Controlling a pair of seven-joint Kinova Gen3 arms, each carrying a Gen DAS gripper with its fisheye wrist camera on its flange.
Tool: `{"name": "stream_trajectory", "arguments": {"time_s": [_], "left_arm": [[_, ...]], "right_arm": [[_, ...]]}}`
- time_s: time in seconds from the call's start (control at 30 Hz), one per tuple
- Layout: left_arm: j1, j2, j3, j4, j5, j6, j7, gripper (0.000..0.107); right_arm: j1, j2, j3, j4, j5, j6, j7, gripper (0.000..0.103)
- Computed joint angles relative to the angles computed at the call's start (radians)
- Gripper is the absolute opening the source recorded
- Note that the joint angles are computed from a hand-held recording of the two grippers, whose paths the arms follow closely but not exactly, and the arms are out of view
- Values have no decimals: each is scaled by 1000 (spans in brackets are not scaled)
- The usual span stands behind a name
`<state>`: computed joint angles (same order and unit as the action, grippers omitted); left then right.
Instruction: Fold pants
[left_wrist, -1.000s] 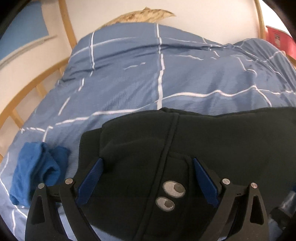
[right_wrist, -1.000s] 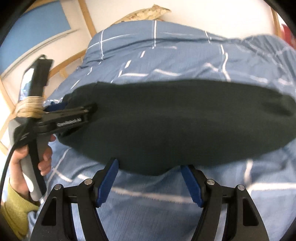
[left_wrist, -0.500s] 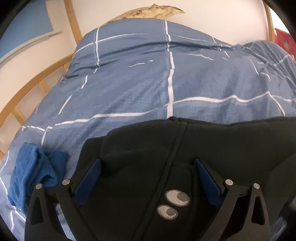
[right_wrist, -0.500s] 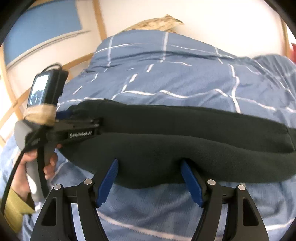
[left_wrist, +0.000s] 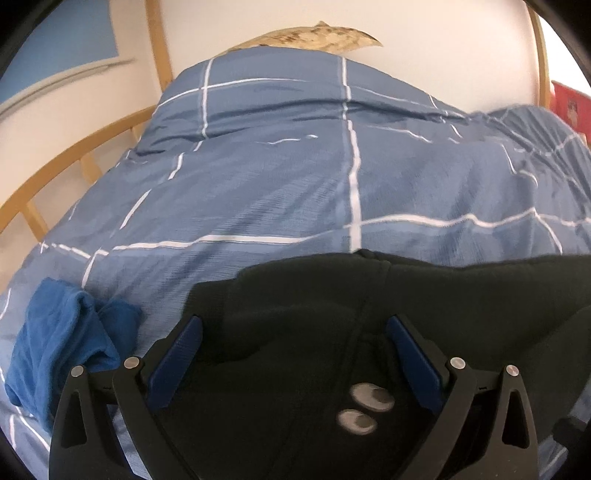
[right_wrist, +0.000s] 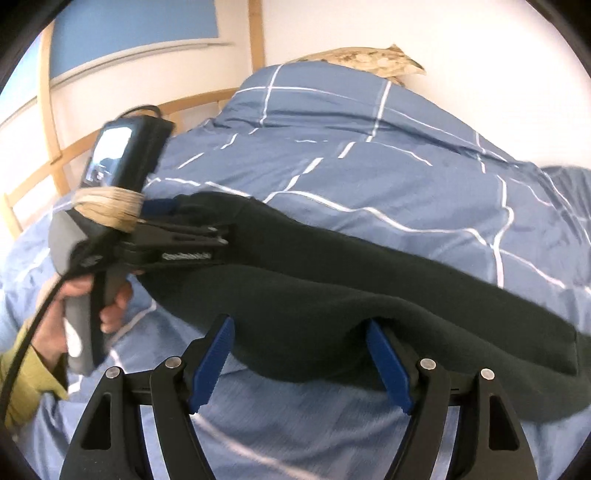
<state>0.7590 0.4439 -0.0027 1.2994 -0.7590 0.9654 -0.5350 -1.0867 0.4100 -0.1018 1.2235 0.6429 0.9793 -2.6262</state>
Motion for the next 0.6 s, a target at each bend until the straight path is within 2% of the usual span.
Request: {"name": "stream_trajectory", "arguments": {"time_s": [0.23,0.4,0.6], "left_arm": [[22,4,-8,11,-50,24,17,103],[65,29,-19,4,-124,57,27,103],[66,35,-11,-2,-135,64,17,103]], "right_arm": [[41,8,3,17,-26,-29,87,75],[106,-12,-27,45,-113,-51,175,75],[119,12,-52,-23,-209,68,322,75]]}}
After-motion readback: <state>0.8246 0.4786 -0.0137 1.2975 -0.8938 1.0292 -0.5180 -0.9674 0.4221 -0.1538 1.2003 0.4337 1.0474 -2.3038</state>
